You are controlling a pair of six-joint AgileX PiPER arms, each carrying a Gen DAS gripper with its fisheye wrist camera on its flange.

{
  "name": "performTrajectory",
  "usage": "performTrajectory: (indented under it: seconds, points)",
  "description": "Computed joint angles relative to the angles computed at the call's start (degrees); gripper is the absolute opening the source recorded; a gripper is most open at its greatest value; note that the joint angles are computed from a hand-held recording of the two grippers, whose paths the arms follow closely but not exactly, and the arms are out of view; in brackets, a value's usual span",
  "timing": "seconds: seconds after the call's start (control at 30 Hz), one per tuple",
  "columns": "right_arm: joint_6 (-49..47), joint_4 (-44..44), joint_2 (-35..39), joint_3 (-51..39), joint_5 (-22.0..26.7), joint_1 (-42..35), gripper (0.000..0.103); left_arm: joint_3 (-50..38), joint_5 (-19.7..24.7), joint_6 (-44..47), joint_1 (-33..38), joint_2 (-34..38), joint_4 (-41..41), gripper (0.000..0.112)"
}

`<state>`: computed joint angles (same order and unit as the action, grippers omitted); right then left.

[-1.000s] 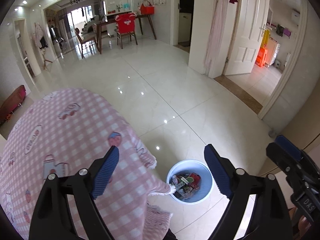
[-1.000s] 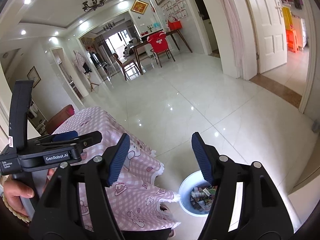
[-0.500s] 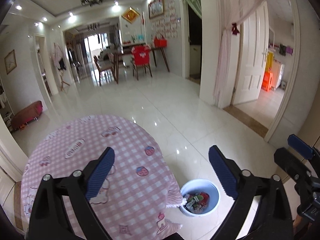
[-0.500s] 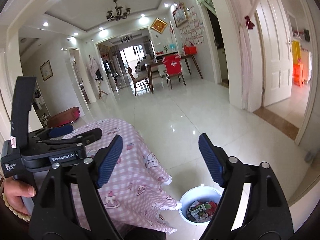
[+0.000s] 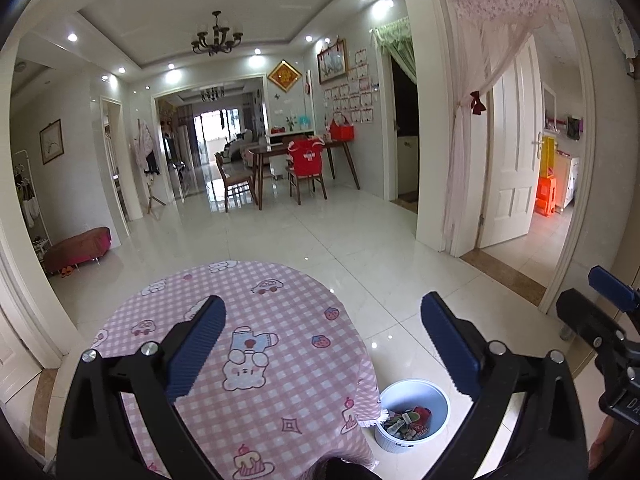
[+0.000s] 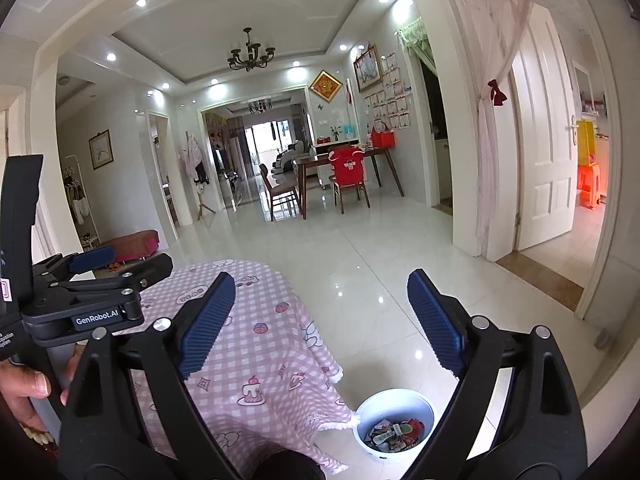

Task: Collect trash

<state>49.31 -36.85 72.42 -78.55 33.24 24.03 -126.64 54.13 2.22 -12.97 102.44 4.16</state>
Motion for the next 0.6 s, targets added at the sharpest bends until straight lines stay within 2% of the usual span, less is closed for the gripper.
performTrajectory:
  seconds: [0.17,0.47,0.6]
  points:
    - [3.13,-3.63,-1.62,0.62,1.9,3.28,0.087,8.53,-4.69,-0.4,0.12,-6.24,0.61,0.096]
    - [4.68,-5.68,-3.27,1.77,2.24,4.59,0.088,15.34,-8.72,-1.0,0.02,-11.18,2.22,0.096]
    - [5.31,-6.47,-3.44,1.75,2.82,5.35,0.088,16.27,-9.0,-0.29,0.36,-11.8,0.94,0.096]
